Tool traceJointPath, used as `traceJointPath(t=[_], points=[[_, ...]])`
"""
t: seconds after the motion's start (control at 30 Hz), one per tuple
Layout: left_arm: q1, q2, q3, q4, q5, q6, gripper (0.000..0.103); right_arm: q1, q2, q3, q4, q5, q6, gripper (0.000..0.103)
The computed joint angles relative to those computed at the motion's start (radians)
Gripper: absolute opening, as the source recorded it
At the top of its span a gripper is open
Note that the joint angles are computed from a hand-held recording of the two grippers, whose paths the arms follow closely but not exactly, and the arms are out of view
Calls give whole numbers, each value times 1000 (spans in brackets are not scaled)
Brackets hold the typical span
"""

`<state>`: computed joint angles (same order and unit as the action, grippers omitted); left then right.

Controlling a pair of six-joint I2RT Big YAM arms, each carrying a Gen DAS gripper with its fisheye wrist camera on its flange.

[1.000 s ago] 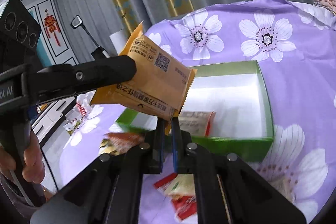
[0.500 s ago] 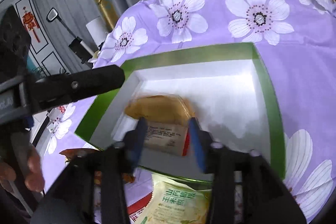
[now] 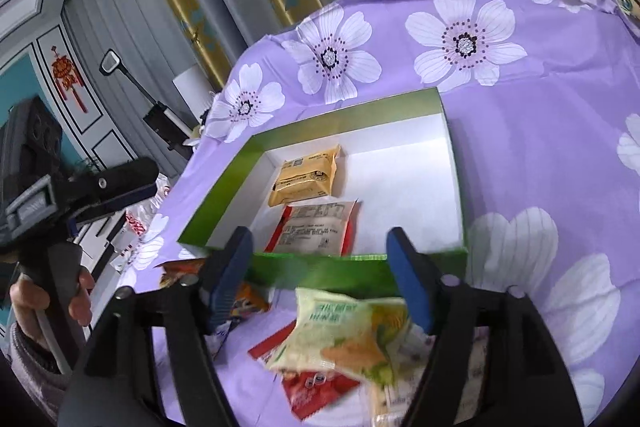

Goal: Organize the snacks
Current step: 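Reach the right tool to the white Dusoza packet and grasp it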

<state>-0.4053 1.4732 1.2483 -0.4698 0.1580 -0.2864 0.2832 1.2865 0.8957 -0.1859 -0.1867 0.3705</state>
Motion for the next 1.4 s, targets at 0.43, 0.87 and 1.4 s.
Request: traceJointPath(t=[0.43, 0.87, 1.4], points=[[20, -118, -231, 11, -51, -84, 100, 63, -105, -131, 52, -110, -14, 92], [47, -128, -366, 117, 169, -126, 100, 258, 35, -51, -80, -76, -170, 88], [30, -74, -331, 115, 188, -49, 96, 277, 164, 57, -104, -52, -202, 67]])
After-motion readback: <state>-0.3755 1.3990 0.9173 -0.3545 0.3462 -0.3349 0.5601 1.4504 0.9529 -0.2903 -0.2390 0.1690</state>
